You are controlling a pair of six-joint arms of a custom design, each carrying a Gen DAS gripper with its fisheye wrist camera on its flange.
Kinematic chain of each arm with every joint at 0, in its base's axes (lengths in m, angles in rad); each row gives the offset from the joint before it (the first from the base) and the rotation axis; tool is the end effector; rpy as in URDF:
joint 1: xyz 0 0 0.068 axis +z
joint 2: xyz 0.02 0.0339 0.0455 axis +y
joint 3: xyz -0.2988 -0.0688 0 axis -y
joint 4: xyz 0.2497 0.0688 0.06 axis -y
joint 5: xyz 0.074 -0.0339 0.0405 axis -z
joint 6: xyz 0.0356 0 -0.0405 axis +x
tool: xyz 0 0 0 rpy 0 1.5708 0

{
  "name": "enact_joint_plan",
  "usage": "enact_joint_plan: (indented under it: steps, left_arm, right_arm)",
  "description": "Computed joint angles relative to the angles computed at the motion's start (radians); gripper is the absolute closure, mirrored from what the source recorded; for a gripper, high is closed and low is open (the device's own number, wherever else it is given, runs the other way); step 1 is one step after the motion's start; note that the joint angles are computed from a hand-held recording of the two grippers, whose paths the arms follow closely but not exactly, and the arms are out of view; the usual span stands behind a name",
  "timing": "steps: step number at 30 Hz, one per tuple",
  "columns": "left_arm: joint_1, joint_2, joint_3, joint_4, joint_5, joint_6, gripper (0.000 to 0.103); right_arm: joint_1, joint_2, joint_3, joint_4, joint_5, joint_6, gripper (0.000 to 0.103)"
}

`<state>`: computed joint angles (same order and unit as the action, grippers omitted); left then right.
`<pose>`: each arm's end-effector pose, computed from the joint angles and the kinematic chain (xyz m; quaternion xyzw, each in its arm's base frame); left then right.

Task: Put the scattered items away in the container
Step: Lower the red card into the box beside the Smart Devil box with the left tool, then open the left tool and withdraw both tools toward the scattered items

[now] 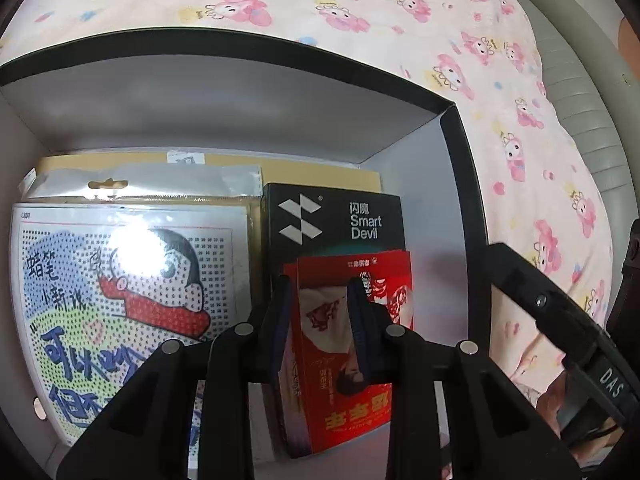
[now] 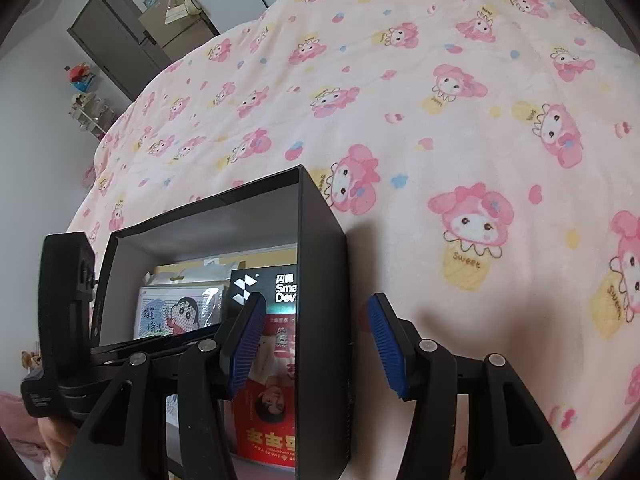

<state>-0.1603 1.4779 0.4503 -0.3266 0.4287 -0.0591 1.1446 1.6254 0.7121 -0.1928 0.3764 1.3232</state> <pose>0.1907 -0.0458 0.1244 0.0721 0.9690 -0.2218 0.0818 0.1295 0.2535 0.1551 0.1282 0.9483 0.1533 0.2466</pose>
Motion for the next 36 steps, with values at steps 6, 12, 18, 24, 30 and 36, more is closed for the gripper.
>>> enact_joint_plan:
  steps: [6, 12, 18, 24, 30, 36]
  left_arm:
    - [0.028, 0.064, 0.042, -0.033, 0.115, 0.033, 0.061]
    - [0.039, 0.067, 0.075, 0.017, 0.078, 0.013, 0.068]
    - [-0.051, 0.132, 0.112, 0.023, 0.019, -0.003, 0.074]
    - [-0.091, 0.189, 0.15, -0.014, 0.076, 0.028, 0.074]
    - [-0.038, 0.23, 0.132, 0.059, 0.134, -0.022, 0.074]
    - [0.006, 0.198, 0.114, 0.034, 0.175, -0.011, 0.074]
  right_arm:
    - [-0.002, 0.006, 0.003, 0.002, -0.009, -0.004, 0.053]
    - [-0.009, 0.002, -0.006, 0.005, -0.005, -0.002, 0.053]
    - [-0.024, 0.018, -0.006, 0.01, -0.021, -0.013, 0.053]
    - [-0.032, 0.018, -0.013, 0.029, -0.033, -0.014, 0.053]
    - [-0.025, 0.014, -0.013, 0.018, -0.018, -0.011, 0.053]
    - [-0.02, 0.032, 0.011, -0.027, -0.001, -0.005, 0.053]
